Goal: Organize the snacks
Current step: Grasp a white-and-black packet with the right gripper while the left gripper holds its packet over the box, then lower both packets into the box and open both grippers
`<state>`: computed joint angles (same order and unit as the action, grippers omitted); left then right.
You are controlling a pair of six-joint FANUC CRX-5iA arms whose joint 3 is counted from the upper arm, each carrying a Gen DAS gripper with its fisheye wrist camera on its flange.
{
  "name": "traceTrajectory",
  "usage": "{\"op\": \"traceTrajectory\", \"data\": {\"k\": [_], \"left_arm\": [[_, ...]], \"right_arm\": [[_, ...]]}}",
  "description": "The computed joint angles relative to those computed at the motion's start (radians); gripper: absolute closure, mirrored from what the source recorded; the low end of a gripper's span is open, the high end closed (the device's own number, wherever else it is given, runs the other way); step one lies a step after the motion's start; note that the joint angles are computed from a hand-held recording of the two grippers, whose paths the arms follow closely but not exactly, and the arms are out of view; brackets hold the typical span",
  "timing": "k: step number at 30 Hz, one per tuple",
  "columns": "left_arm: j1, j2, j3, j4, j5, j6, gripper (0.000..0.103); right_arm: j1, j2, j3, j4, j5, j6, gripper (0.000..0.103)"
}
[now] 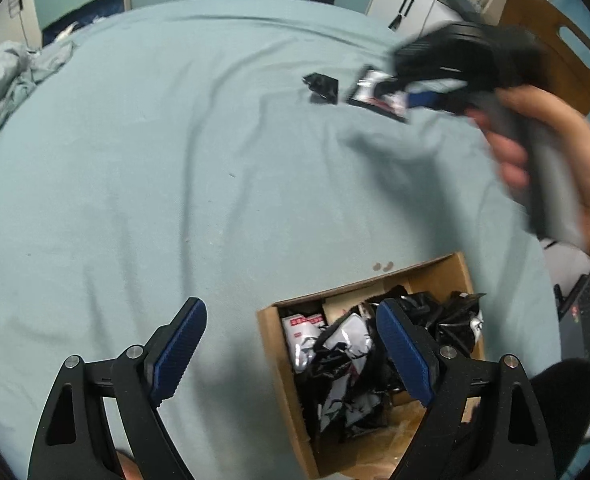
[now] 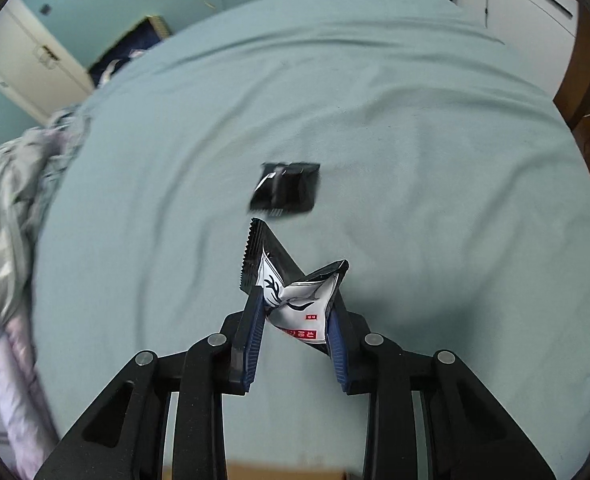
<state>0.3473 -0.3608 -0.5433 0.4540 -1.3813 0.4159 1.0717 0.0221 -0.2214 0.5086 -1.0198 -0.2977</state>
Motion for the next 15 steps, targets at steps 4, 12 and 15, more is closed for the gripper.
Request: {"op": "traceTrajectory", "data": {"k": [4, 12, 15], "left_arm": [[0.030, -0.013, -0.004, -0.015, -0.021, 0.014, 0.015], [0.046, -0.192, -0.118, 0.001, 0.099, -0.146, 0.015], [0.060, -0.222, -0.144, 0.019, 0.135, -0.170, 0.015]], "right_arm": [[0.185, -0.073, -0.030, 0.072, -0.150, -0.028, 0.075], [0.439, -0.037, 0.012, 0.094, -0.272, -0.105, 0.075], [0.457, -0.030, -0.009, 0.109, -0.198, -0.143, 0.075]]}}
